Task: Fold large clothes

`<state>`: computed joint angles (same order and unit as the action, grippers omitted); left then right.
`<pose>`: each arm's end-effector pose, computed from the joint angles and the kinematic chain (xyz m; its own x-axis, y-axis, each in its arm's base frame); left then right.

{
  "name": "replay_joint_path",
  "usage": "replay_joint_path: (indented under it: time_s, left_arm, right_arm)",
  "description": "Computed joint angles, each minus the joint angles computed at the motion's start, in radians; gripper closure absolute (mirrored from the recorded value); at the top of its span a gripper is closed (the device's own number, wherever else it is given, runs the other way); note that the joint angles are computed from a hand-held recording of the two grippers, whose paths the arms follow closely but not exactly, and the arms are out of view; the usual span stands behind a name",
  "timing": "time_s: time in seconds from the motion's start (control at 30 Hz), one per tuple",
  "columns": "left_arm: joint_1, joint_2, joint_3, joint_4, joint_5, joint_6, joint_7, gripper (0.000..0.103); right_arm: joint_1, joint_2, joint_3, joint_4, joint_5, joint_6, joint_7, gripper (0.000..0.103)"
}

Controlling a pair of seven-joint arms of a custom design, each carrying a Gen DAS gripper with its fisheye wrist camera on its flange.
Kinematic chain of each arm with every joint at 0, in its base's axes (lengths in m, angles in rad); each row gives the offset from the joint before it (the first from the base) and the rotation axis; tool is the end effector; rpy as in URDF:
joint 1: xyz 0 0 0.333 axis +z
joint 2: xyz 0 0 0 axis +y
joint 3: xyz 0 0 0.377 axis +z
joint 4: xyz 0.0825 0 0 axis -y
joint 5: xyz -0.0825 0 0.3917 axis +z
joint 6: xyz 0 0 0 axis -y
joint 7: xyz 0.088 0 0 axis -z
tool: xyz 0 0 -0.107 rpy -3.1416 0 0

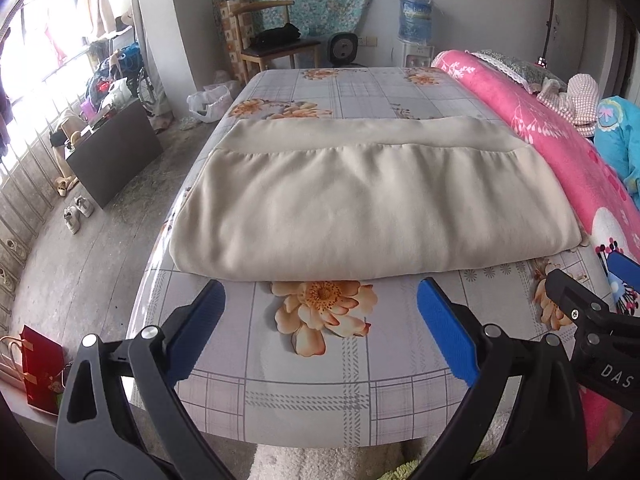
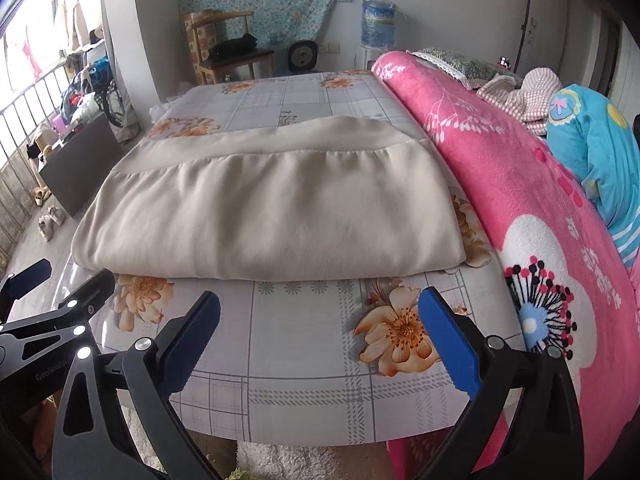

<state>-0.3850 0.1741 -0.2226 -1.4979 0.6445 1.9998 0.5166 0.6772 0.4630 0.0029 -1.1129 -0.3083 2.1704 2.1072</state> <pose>0.5730 -0.3355 0.6728 0.2976 -0.9528 -0.0607 -0.7611 -0.1984 -0.6176 0.6043 0.4728 0.6764 0.2417 -0.9703 -0.0130 -0.7684 -0.1832 -0.6132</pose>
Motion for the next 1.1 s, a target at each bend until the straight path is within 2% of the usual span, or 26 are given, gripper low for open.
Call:
replay_joint_path:
  time_s: [0.27,0.4,0.6,1.1]
  left_arm:
    - [0.009,0.006,0.003,0.006,-0.034,-0.029,-0.007,0.01]
    - [0.018,0.011,0.003,0.007,-0.078,-0.038,0.006,0.01]
    - [0.012,0.01,0.003,0.011,-0.063,-0.05,-0.005,0.01]
    - [0.019,0.002,0.0,0.004,-0.091,-0.026,0.01,0.01]
  right_arm:
    - [-0.005,0.012,0.006,0.013,0.022,-0.016,-0.007,0.006]
    - [-0.009,0.034,0.013,0.046,0.053,-0.05,-0.035,0.006]
    - [-0.001,0.037,0.004,0.054,0.052,-0.05,-0.045,0.006]
    - [0.008,0.04,-0.005,0.071,0.035,-0.072,-0.045,0.006]
